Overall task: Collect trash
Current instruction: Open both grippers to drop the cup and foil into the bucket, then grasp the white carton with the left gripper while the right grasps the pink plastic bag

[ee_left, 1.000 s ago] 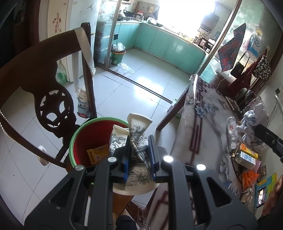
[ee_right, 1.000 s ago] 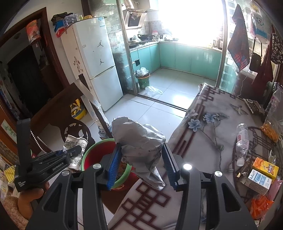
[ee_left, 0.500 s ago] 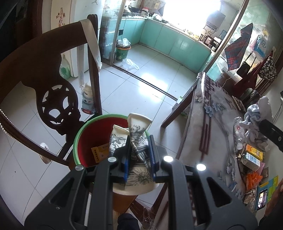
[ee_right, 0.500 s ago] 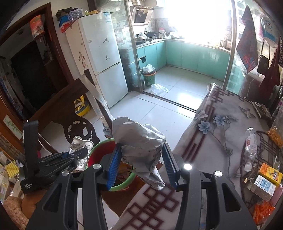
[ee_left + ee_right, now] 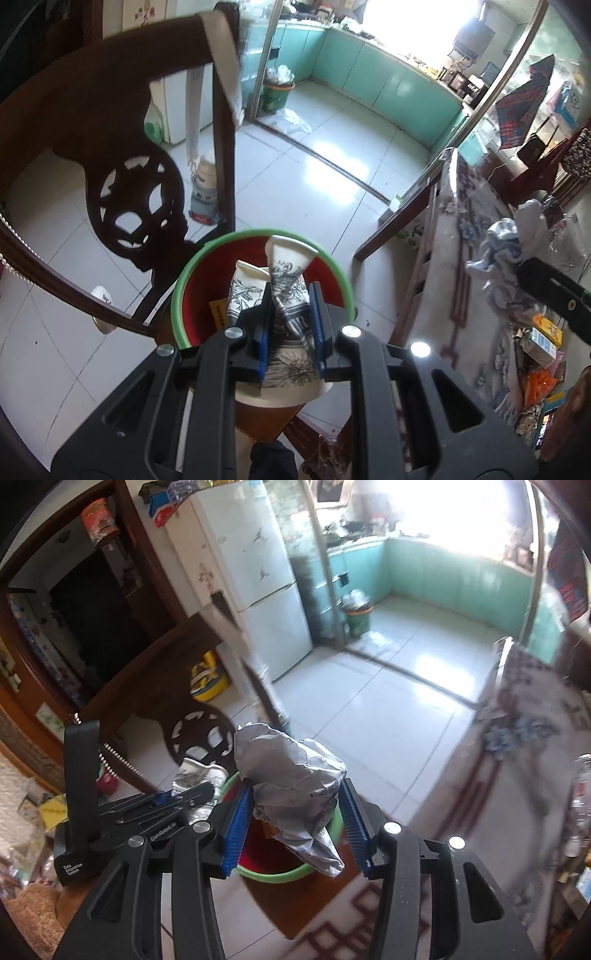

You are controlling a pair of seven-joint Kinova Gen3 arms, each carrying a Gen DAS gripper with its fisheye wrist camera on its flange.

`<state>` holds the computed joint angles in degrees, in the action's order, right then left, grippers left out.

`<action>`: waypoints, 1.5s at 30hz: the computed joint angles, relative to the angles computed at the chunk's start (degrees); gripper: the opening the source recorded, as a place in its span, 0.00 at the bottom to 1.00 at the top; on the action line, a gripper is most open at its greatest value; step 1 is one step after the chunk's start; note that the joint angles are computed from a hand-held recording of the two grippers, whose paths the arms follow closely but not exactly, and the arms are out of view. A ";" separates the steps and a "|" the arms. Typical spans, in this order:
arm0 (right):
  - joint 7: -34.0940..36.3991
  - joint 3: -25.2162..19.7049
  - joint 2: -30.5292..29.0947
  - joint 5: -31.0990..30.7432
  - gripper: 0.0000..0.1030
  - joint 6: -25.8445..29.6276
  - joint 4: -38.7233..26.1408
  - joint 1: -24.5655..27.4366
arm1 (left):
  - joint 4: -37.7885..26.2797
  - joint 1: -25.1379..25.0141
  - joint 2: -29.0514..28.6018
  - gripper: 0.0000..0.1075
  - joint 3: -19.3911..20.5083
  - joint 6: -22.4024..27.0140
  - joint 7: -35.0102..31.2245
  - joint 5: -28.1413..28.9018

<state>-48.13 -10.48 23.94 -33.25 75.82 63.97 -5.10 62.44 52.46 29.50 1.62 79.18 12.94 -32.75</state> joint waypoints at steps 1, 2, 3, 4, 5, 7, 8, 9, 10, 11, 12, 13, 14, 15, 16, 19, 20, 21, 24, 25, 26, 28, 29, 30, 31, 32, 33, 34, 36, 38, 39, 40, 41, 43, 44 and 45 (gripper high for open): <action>-0.20 -0.17 0.82 0.03 0.45 0.60 -0.38 -0.35 | 1.35 -0.40 -0.42 0.17 0.07 -0.86 0.59 0.64; -0.51 -0.38 1.78 0.00 0.45 1.13 -0.80 -0.78 | 2.40 -0.71 -0.73 0.17 0.15 -1.44 1.05 1.05; -1.00 -0.43 2.49 0.29 0.45 1.42 -1.12 -1.29 | 3.50 -1.19 -0.98 0.17 0.33 -2.06 1.41 1.67; -1.82 -0.44 3.51 0.74 0.45 1.93 -1.79 -1.99 | 4.18 -1.52 -1.15 0.17 0.49 -2.58 1.69 2.06; -2.30 -0.58 4.14 0.84 0.45 2.26 -2.23 -2.32 | 5.01 -1.86 -1.40 0.17 0.64 -3.31 2.11 2.49; -3.19 -0.69 5.09 1.59 0.45 2.15 -2.67 -3.30 | 6.58 -2.60 -1.85 0.17 0.94 -4.83 2.56 3.14; -3.70 -0.68 5.62 2.20 0.46 2.11 -3.22 -3.92 | 6.72 -2.89 -1.86 0.17 1.12 -5.00 2.35 3.36; -4.08 -0.75 5.83 2.62 0.46 2.04 -3.36 -4.34 | 6.88 -3.13 -1.83 0.17 1.25 -5.24 2.19 3.57; -4.51 -0.79 6.19 3.12 0.46 2.08 -3.57 -4.83 | 7.06 -3.37 -1.84 0.17 1.35 -5.53 1.99 3.78; -4.83 -0.88 6.37 3.40 0.46 2.29 -3.79 -5.05 | 7.18 -3.55 -1.85 0.17 1.41 -5.76 1.81 3.94; -5.05 -0.97 6.58 3.64 0.46 2.41 -3.88 -5.24 | 7.25 -3.69 -1.87 0.17 1.42 -5.92 1.68 4.04; -5.26 -1.02 6.76 3.87 0.46 2.55 -3.96 -5.40 | 7.29 -3.78 -1.88 0.17 1.44 -6.07 1.60 4.14; -5.52 -1.07 6.98 4.07 0.46 2.74 -4.21 -5.57 | 7.15 -3.83 -1.83 0.17 1.44 -6.06 1.48 4.20; -5.74 -1.12 7.09 4.24 0.46 2.72 -4.30 -5.77 | 7.11 -3.89 -1.79 0.17 1.45 -6.13 1.32 4.26; -5.83 -1.16 7.09 4.39 0.46 2.72 -4.31 -5.84 | 6.92 -3.94 -1.68 0.17 1.46 -6.05 1.07 4.32; -5.79 -1.27 7.13 4.61 0.46 2.54 -4.23 -5.86 | 6.92 -4.20 -1.52 0.17 1.38 -6.27 0.63 4.60; -5.80 -1.39 7.34 4.48 0.47 2.93 -4.49 -5.75 | 6.92 -4.29 -1.45 0.17 1.35 -6.33 0.50 4.72; -6.18 -1.50 7.59 4.16 0.47 3.34 -4.81 -5.72 | 6.85 -4.32 -1.30 0.17 1.31 -6.25 0.40 4.80; -6.05 -1.77 7.80 3.38 0.56 2.96 -4.48 -5.35 | 5.87 -4.16 -0.39 0.54 0.94 -4.63 0.38 4.96; -5.87 -1.78 7.60 3.24 0.63 2.47 -4.11 -5.21 | 5.75 -3.70 -0.28 0.67 0.64 -4.23 0.99 4.54; -5.53 -1.85 7.19 3.01 0.63 1.76 -3.49 -5.01 | 5.79 -3.13 -0.31 0.67 0.33 -3.95 1.78 3.92; -4.80 -1.90 6.56 3.00 0.63 1.50 -3.03 -4.76 | 5.75 -3.16 -0.45 0.67 0.51 -3.88 1.82 3.90; -4.44 -1.86 6.19 2.99 0.63 1.27 -2.74 -4.62 | 5.64 -3.07 -0.47 0.67 0.56 -3.70 1.86 3.82; -4.05 -1.81 5.74 2.91 0.63 0.95 -2.35 -4.39 | 5.50 -2.88 -0.48 0.67 0.56 -3.52 2.04 3.64; -3.75 -1.76 5.19 2.64 0.63 0.88 -2.05 -3.95 | 5.26 -2.57 -0.50 0.67 0.53 -3.26 2.30 3.35; -3.69 -1.64 4.84 2.41 0.63 0.97 -1.92 -3.61 | 4.80 -2.24 -0.43 0.67 0.53 -2.84 2.50 3.08; -3.59 -1.53 4.51 2.16 0.63 1.20 -1.81 -3.19 | 4.40 -1.85 -0.41 0.67 0.50 -2.62 2.72 2.67; -3.51 -1.40 4.11 1.88 0.63 1.43 -1.71 -2.72 | 3.97 -1.56 -0.31 0.67 0.50 -2.45 2.80 2.31; -2.55 -1.14 2.90 0.74 0.63 1.88 -1.08 -0.80 | 2.57 -0.91 0.07 0.67 0.52 -1.77 2.38 1.49; -1.44 -0.46 1.38 -0.54 0.63 2.16 -0.07 1.75 | -0.02 -0.10 0.97 0.67 0.50 -0.66 1.02 0.51; -1.18 -0.11 0.84 -1.08 0.63 2.30 0.27 2.68 | -1.42 0.23 1.54 0.67 0.47 -0.31 0.11 0.14; -0.86 0.32 0.21 -1.71 0.64 2.29 0.83 3.85 | -2.69 0.44 2.06 0.67 0.37 -0.06 -0.76 -0.03; -0.59 0.98 -0.57 -2.27 0.64 2.15 1.55 5.29 | -4.12 0.73 2.71 0.67 0.24 0.11 -1.67 -0.21; -0.23 2.63 -2.14 -2.57 0.67 1.43 3.03 7.99 | -7.85 1.19 4.47 0.67 0.02 0.17 -4.23 -0.45; -0.27 3.32 -2.74 -2.38 0.68 0.75 3.66 8.77 | -9.61 1.37 5.35 0.67 -0.23 0.22 -5.55 -0.32; -0.20 4.05 -3.31 -2.17 0.68 0.24 4.20 9.78 | -12.05 1.50 6.58 0.67 -0.39 0.28 -7.30 -0.11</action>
<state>-48.34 -6.44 20.62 -35.42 76.05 68.17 4.67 50.38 53.95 36.08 1.23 79.46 5.64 -32.87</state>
